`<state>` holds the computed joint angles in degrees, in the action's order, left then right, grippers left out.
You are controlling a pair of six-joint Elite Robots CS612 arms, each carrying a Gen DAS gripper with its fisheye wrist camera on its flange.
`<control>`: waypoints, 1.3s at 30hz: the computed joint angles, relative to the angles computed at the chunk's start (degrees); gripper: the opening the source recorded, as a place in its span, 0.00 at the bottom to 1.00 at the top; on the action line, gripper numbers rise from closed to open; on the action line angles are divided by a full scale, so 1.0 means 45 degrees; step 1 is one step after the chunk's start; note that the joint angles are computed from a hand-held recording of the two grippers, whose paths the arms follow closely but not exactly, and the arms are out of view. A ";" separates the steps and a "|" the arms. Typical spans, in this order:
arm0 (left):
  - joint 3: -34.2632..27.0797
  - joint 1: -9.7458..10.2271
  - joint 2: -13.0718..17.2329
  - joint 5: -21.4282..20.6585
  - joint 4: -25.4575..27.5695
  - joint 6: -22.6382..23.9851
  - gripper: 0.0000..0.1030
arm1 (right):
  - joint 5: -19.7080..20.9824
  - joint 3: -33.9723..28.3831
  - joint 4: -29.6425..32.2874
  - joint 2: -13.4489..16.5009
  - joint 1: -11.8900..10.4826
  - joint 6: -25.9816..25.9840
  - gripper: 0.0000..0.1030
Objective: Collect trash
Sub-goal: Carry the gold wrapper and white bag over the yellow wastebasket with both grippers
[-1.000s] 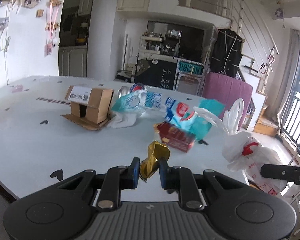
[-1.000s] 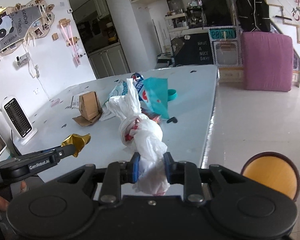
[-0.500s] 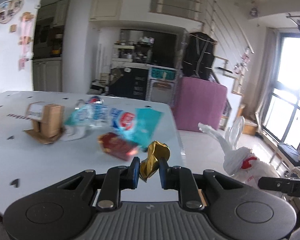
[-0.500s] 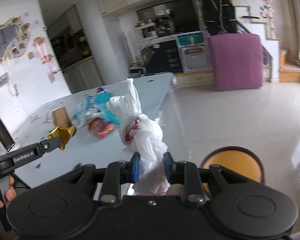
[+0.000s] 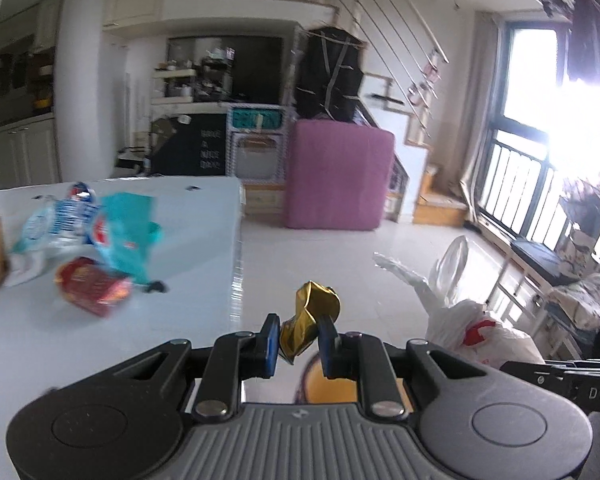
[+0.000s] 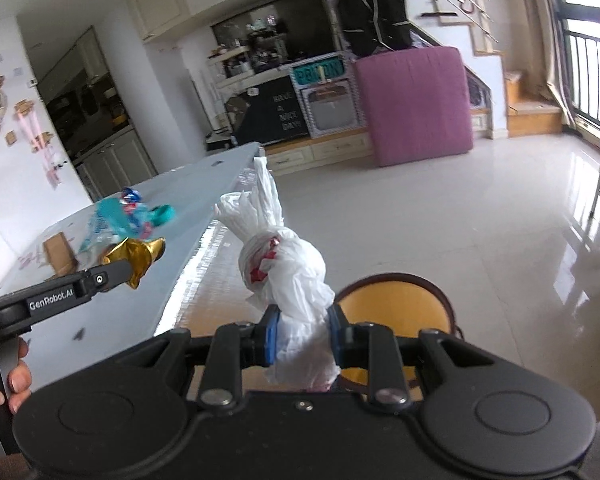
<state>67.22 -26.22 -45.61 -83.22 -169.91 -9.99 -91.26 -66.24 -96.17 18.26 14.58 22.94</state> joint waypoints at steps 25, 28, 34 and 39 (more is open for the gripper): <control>-0.5371 -0.0415 0.3804 -0.1437 0.5595 -0.0486 0.21 | -0.0534 0.0545 0.2725 0.0505 -0.1089 0.0854 0.26; -0.6312 -0.0390 0.4422 -0.1301 0.6451 -0.0619 0.21 | -0.0314 0.1050 0.2695 0.0393 -0.1172 0.0830 0.26; -0.8609 -0.0342 0.5766 -0.1129 0.8170 -0.0776 0.21 | 0.0181 0.2676 0.2217 -0.0133 -0.1249 0.0641 0.26; -1.0104 -0.0324 0.6597 -0.1122 0.9272 -0.0776 0.21 | 0.0642 0.4769 0.1480 -0.0976 -0.1352 -0.0208 0.26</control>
